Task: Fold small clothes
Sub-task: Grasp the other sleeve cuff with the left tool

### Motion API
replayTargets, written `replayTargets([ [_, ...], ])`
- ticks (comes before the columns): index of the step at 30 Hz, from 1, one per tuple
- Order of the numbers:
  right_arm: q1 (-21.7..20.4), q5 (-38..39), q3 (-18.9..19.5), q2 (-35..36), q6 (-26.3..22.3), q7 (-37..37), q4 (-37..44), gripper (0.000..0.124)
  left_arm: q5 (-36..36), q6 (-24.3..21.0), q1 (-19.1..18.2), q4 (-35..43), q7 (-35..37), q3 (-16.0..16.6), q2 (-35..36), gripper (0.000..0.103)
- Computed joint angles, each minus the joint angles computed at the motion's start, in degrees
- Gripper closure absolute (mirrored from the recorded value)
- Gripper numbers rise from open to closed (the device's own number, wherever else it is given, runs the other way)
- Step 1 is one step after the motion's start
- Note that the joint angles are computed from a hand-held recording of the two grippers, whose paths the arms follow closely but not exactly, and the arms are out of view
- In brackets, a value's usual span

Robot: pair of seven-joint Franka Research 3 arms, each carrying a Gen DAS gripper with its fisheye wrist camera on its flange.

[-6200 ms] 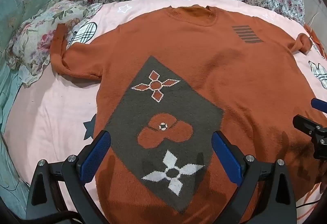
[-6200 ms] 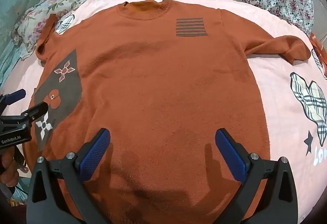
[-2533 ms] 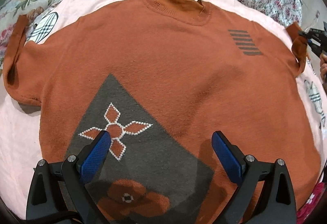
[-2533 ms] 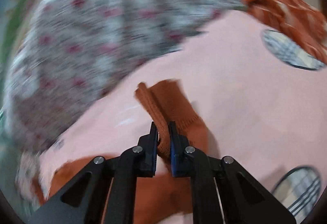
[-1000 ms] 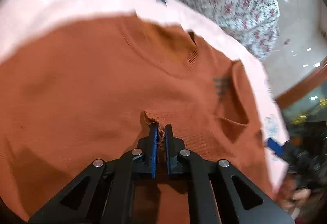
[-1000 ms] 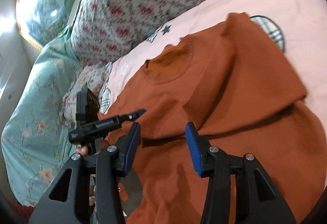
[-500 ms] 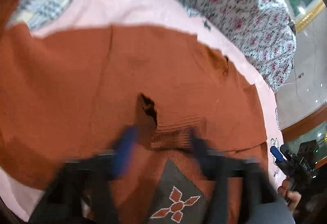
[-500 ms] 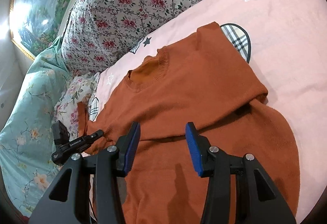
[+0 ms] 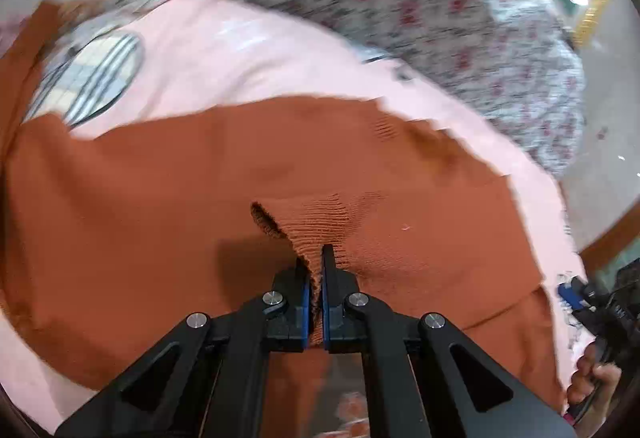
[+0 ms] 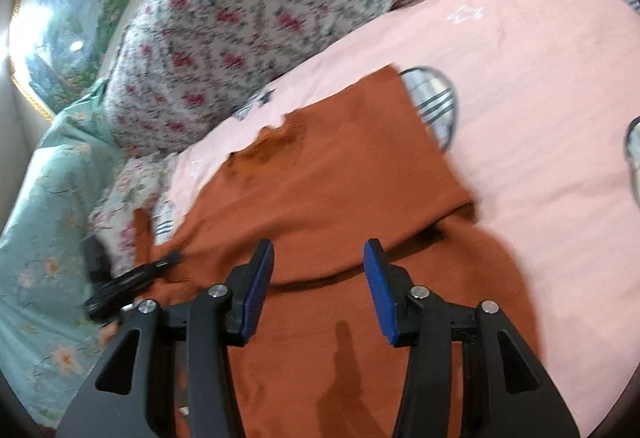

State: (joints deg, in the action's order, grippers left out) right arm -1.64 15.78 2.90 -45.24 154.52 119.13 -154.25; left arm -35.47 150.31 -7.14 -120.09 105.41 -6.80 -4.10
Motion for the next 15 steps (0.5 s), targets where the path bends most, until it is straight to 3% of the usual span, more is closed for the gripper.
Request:
replayTargets([
  [9,-5.75,-8.2,-0.07,10.75,-4.08,-3.18,8.29,0.068,0.96,-0.65,0.67,0.39,-1.17,0.23,0.58,0.101],
  [15,-5.73,-12.52,-1.37,21.43,-6.14,-5.54,15.07,0.068,0.24,-1.77,1.08,-0.25,-0.35,0.2,0.43,0.101],
])
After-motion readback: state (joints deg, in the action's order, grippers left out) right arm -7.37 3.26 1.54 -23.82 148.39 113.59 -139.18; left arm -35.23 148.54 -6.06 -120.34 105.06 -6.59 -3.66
